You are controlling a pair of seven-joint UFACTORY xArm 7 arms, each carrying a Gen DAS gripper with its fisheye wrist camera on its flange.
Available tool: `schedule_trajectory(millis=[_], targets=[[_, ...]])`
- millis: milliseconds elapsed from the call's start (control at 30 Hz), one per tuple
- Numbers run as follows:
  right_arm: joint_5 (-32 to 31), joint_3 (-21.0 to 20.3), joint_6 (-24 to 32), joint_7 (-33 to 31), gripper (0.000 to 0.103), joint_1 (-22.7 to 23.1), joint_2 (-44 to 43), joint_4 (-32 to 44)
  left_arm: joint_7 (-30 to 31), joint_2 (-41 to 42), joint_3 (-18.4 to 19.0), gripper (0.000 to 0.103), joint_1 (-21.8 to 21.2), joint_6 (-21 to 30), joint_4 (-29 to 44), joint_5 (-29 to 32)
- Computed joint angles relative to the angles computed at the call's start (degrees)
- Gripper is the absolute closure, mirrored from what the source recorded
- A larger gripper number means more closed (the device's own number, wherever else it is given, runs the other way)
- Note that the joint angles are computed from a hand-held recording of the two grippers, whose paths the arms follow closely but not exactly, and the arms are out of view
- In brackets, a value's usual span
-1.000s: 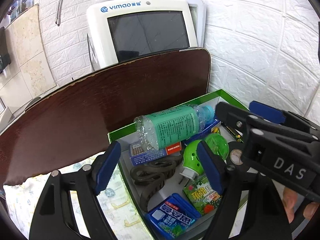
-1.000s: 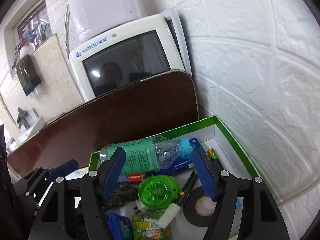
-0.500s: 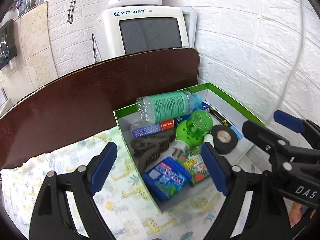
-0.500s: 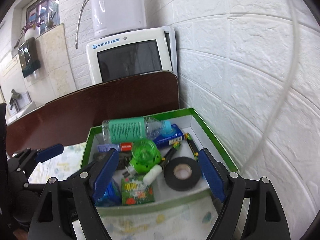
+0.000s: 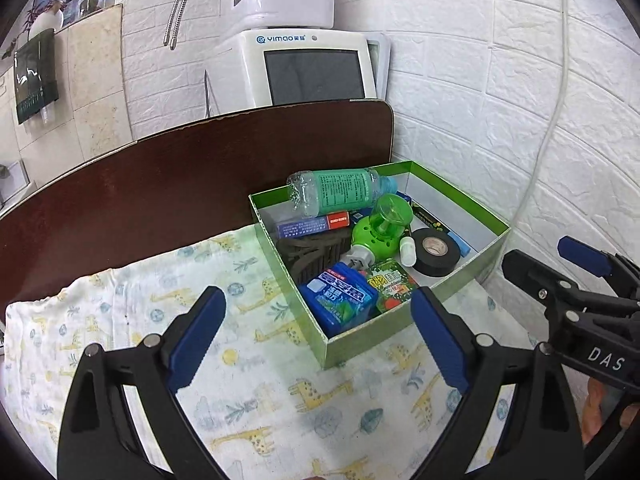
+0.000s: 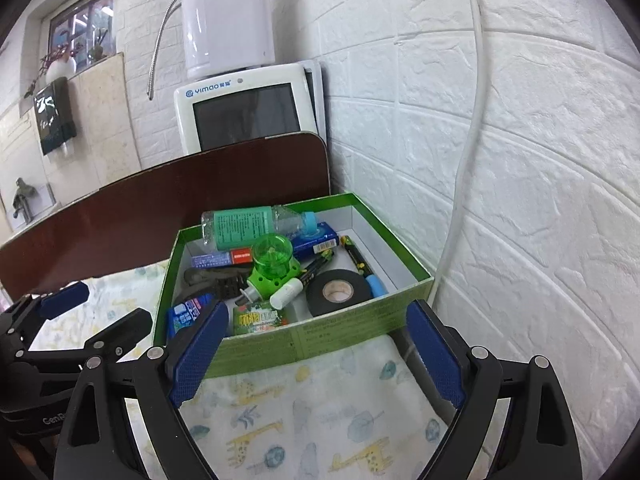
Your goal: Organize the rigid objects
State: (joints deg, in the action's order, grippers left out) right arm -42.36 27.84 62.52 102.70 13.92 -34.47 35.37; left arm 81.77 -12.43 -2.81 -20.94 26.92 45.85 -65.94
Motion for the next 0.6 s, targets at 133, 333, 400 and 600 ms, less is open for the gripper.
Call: schedule_trajectory(millis=[133, 333, 400, 600], targets=[[1.28, 0.67, 0.55, 0.48, 0.012, 0.89, 0.33, -0.01, -0.03, -1.77, 0.39, 0.001, 0.05, -0.09, -1.64, 0.21], [2.77, 1.24, 2.63, 1.07, 0.012, 2.28, 0.58, 0.26, 1.31, -3.58, 1.23, 0.001, -0.46, 0.21, -3.27, -0.26], [3.0, 1.39, 3.15, 1.33, 0.012, 2.64, 0.65, 0.41, 1.94, -4.03, 1.39, 0.001, -0.75, -0.02, -3.7, -0.57], [2.95, 1.19, 3.83, 1.13, 0.012, 3.36, 1.03, 0.64, 1.36, -4.27, 1.51, 0.001, -1.12, -0.15, -4.1, -0.27]])
